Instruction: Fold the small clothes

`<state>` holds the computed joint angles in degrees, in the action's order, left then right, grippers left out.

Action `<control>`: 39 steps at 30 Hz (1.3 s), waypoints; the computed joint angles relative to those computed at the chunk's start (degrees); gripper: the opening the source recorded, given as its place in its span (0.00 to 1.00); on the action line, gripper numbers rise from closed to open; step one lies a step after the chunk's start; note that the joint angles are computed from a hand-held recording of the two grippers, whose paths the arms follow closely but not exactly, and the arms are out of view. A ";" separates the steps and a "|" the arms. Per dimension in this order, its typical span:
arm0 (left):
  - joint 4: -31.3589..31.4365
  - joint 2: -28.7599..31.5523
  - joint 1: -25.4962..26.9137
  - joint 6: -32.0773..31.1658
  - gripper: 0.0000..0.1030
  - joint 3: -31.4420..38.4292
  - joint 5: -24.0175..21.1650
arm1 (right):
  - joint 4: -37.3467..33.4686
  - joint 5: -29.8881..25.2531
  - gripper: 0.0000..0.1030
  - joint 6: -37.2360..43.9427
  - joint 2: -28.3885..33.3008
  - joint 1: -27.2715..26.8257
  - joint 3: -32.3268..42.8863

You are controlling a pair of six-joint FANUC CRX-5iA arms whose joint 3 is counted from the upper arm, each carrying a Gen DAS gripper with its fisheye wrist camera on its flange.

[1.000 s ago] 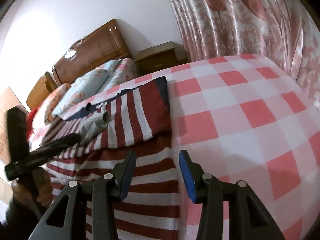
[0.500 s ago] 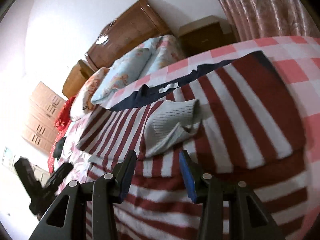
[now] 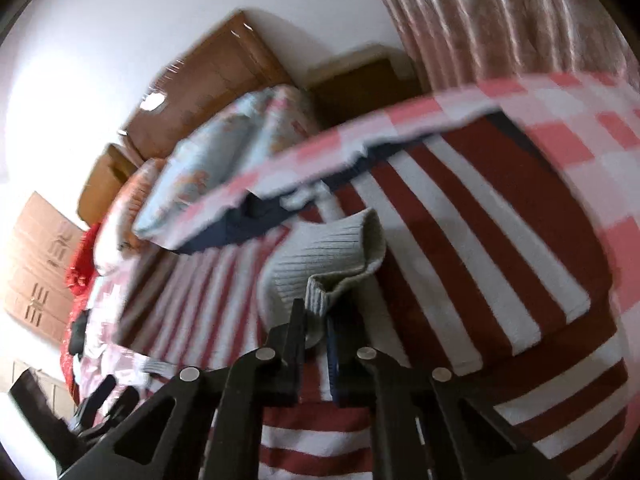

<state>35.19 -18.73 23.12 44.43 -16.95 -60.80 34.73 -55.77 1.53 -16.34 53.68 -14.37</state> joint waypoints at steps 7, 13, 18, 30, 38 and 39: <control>-9.72 6.51 -4.41 11.83 1.00 7.85 0.09 | 6.43 6.18 0.09 9.78 -0.93 -0.38 3.39; -13.10 8.26 -5.13 15.83 1.00 9.85 -0.08 | 13.57 3.74 0.09 4.11 -10.52 0.46 -5.40; -13.15 9.29 -5.24 18.06 1.00 10.52 -0.58 | 2.77 4.33 0.09 2.09 -17.45 -1.82 -13.40; -16.22 8.06 -6.57 19.40 1.00 10.46 1.03 | 9.85 3.80 0.09 -6.18 -20.07 2.13 -17.42; -17.08 7.69 -7.02 18.41 1.00 10.55 1.05 | 5.36 -0.19 0.09 -9.74 -19.60 2.62 -17.76; -17.57 7.21 -7.12 17.58 1.00 10.50 0.97 | 5.40 -1.31 0.09 -9.84 -19.56 3.11 -17.52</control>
<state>17.62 -11.52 16.01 62.01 -6.45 -59.83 40.13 -57.08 -8.31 -35.91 56.79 -31.90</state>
